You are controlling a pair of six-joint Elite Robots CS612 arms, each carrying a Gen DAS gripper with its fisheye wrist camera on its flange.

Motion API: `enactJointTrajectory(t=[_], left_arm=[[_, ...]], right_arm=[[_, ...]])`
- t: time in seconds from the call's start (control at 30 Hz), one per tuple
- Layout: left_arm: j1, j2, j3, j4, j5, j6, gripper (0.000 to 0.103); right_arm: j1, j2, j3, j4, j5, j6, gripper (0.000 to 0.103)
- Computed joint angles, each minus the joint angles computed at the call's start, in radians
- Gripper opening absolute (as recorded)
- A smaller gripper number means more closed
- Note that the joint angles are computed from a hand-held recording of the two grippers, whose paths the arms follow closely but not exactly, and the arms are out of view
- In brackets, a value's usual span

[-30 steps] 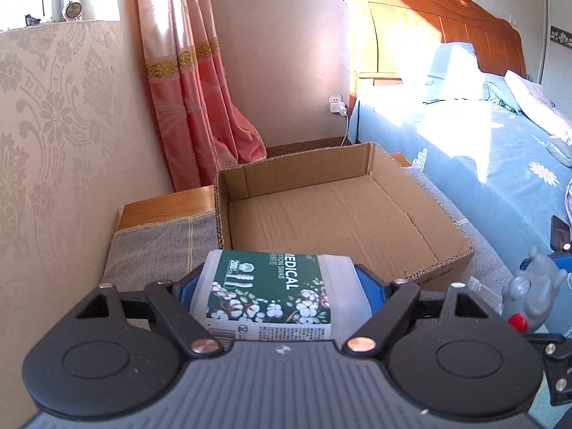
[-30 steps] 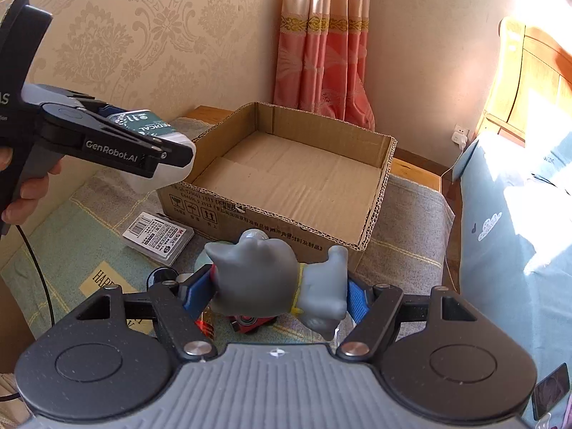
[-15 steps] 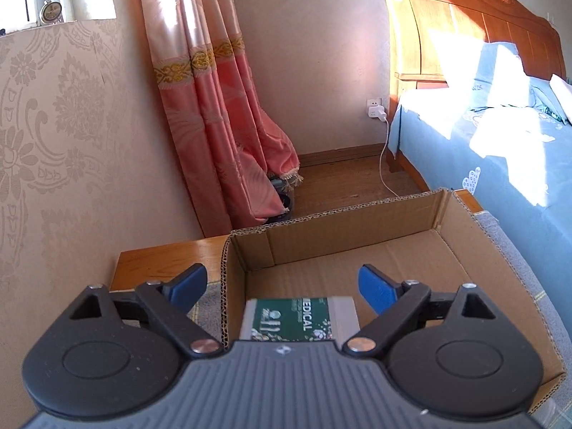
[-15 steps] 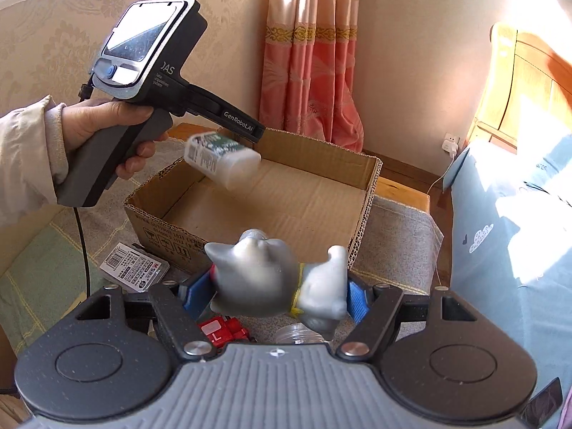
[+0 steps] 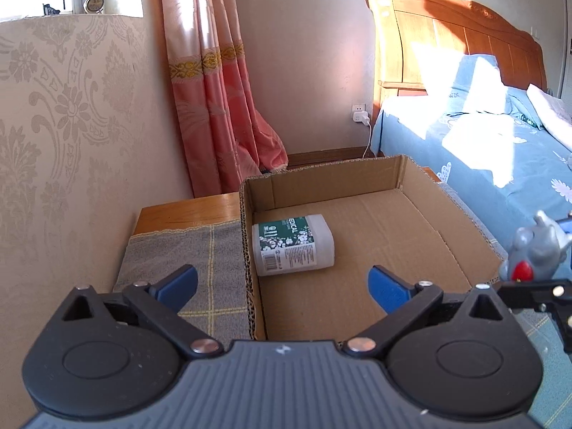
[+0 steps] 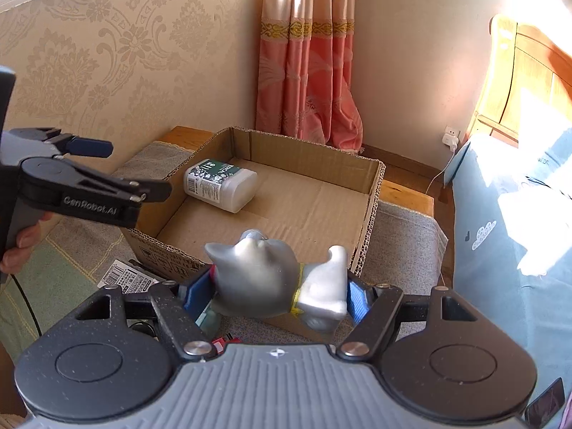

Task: Organize rigid objects
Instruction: 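Lower the grey toy animal into the box and open the right tool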

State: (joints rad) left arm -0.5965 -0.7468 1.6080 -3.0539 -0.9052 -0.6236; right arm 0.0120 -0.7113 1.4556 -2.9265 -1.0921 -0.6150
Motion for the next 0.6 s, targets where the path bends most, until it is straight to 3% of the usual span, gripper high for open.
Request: enactJointTrajectory(t=[0.23,0.33,0.53,0.57,0.6], left_arm=[[-0.053,-0.049,0.113,0.044,0.120,-0.187,0.102],[-0.057,-0.059,0.135,0.052,0.106,-0.201,0.102],[-0.059,-0.068,0.158,0.080,0.103,-0.245,0.102],[-0.058,-0.069,0.162,0.081,0.097,-0.249,0.102],[-0.058,-0.070,0.163,0.088,0.092,-0.257,0.102]], right_arm=[[0.025,0.038,-0.099,0.064,-0.027,0.048,0.078],[0.039,0.068,-0.166,0.101,-0.039,0.069,0.078],[0.078,0.144,-0.309,0.137,-0.133,0.114,0.079],[0.081,0.158,-0.328,0.126,-0.136,0.136,0.080],[0.083,0.168,-0.341,0.116,-0.133,0.144,0.091]])
